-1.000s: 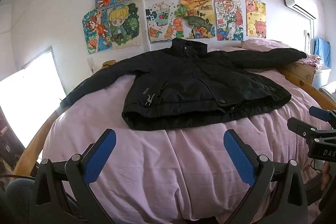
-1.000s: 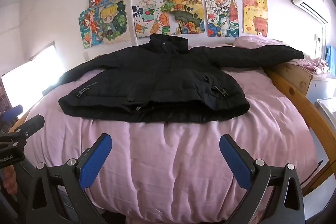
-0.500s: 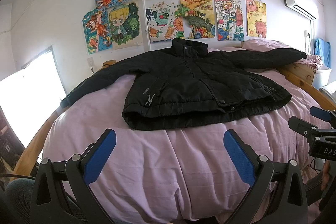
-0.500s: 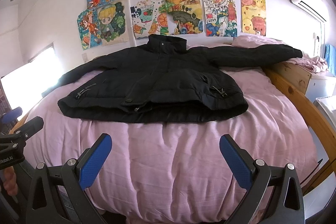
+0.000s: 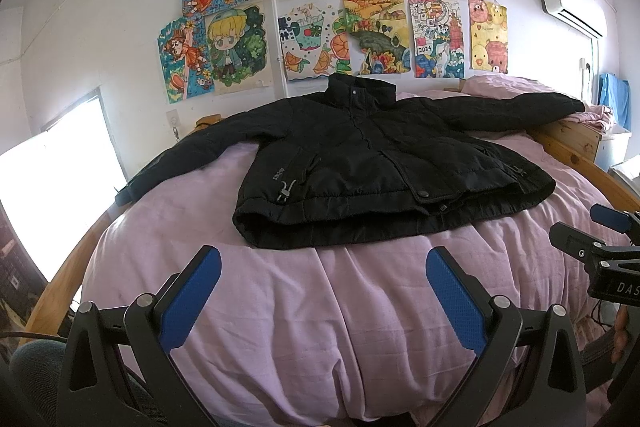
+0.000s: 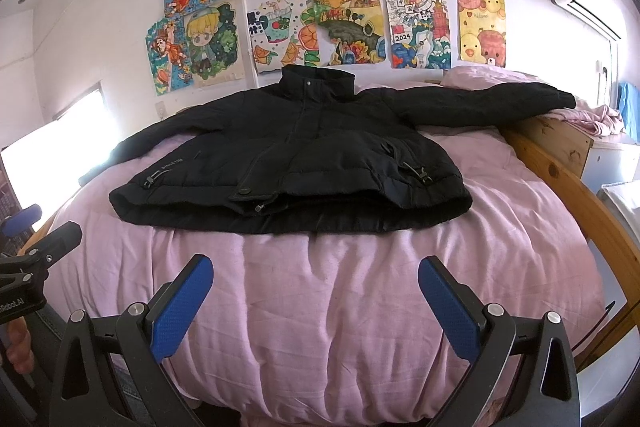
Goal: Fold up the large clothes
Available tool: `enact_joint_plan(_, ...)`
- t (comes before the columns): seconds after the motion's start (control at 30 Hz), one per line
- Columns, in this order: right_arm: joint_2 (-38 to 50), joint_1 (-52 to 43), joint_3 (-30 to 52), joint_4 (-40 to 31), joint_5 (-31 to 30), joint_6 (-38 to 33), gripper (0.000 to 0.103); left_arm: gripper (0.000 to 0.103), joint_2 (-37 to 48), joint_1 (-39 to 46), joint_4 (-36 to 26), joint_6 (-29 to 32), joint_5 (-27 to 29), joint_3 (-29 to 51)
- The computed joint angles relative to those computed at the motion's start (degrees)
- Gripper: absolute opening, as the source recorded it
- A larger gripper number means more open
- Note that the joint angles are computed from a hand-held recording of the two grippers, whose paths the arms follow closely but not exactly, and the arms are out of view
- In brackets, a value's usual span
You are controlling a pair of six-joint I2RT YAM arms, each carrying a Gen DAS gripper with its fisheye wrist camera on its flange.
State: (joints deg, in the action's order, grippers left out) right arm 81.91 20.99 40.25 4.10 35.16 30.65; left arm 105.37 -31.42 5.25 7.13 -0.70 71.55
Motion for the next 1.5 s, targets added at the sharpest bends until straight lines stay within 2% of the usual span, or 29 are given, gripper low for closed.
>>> enact_joint_plan(1.4, 0.71, -0.39, -0.1, 0.7, -0.66, 0.32, 0.103, 0.101, 0.0, 0.0, 0.03, -0.05, 0.04, -0.01)
enact_joint_plan(1.5, -0.01, -0.59, -1.88, 1.59, -1.07, 0.26, 0.103, 0.101, 0.09, -0.02, -0.43, 0.04, -0.04, 0.22)
